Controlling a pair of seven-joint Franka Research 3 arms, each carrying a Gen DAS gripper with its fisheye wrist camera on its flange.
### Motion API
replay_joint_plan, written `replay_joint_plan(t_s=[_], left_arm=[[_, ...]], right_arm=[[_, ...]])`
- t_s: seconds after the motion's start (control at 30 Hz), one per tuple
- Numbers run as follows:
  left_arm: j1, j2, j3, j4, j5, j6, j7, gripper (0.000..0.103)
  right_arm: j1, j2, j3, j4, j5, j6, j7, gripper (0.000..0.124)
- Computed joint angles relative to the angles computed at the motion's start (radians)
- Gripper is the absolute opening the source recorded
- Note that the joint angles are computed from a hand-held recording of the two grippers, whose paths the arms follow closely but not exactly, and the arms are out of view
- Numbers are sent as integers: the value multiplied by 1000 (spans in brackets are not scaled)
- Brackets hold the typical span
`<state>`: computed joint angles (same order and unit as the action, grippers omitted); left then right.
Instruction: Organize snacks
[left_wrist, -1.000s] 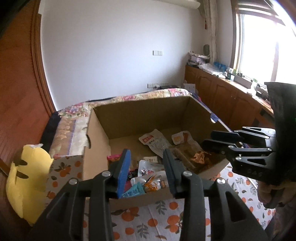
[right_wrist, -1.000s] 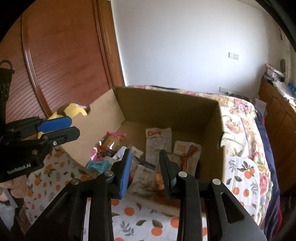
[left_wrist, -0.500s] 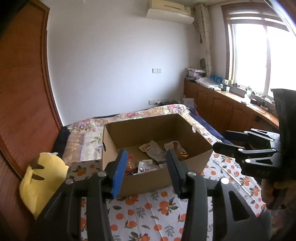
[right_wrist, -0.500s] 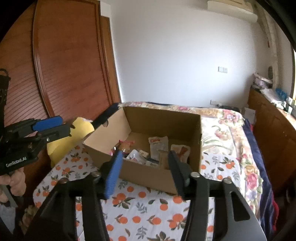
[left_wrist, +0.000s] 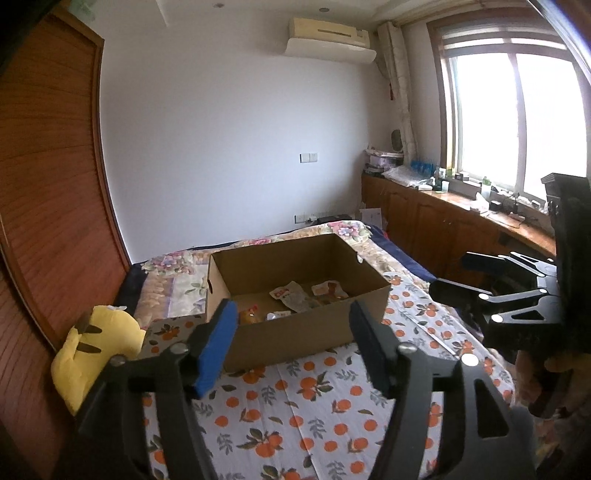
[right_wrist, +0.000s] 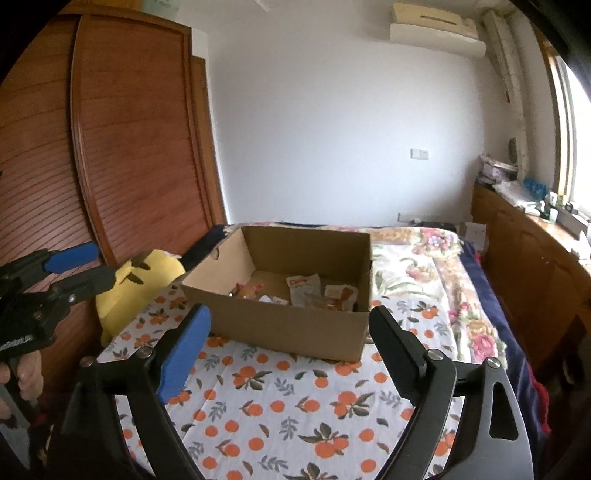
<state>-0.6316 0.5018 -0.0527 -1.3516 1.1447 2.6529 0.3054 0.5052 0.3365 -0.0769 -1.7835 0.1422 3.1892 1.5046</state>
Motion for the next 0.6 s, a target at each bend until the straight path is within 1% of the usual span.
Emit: replay_joint_plan(t_s=[0.1, 0.17, 0.2, 0.27, 0.3, 0.33, 0.37, 0.4, 0.47, 0.5, 0.6], left_arm=[[-11, -37, 5, -54, 37, 6, -53, 66], [-21, -61, 4, -89, 77, -8, -102, 67], [-18, -69, -3, -101, 91, -9, -116, 68], [-12, -83, -19, -124, 108, -7, -135, 74], [-11, -89, -26, -134, 116, -9, -146, 74], [-14, -98, -30, -147, 131, -20, -164, 74], [-17, -106, -34, -158, 149, -34, -182, 74], [-19, -112, -39, -166, 166, -44, -196, 75], [-20, -128, -52, -186, 198, -65, -227, 75], [-19, -137, -59, -197, 211, -73, -241, 75], [-10, -157, -82, -222, 237, -84, -276, 75]], right_arm=[[17, -30, -16, -47, -2, 21, 4, 90], [39, -50, -37, -80, -3, 37, 10, 91], [33, -59, -28, -94, 1, 43, 5, 93], [26, -79, -13, -123, 10, 53, -6, 94], [41, -87, -28, -137, 12, 59, -5, 96], [63, -97, -48, -153, 14, 68, -2, 99], [67, -103, -51, -161, 19, 73, -5, 102], [63, -115, -42, -180, 26, 89, -11, 103], [89, -133, -63, -204, 46, 100, -24, 103], [127, -142, -100, -217, 55, 104, -30, 103], [310, -159, -280, -250, 93, 113, -51, 103]])
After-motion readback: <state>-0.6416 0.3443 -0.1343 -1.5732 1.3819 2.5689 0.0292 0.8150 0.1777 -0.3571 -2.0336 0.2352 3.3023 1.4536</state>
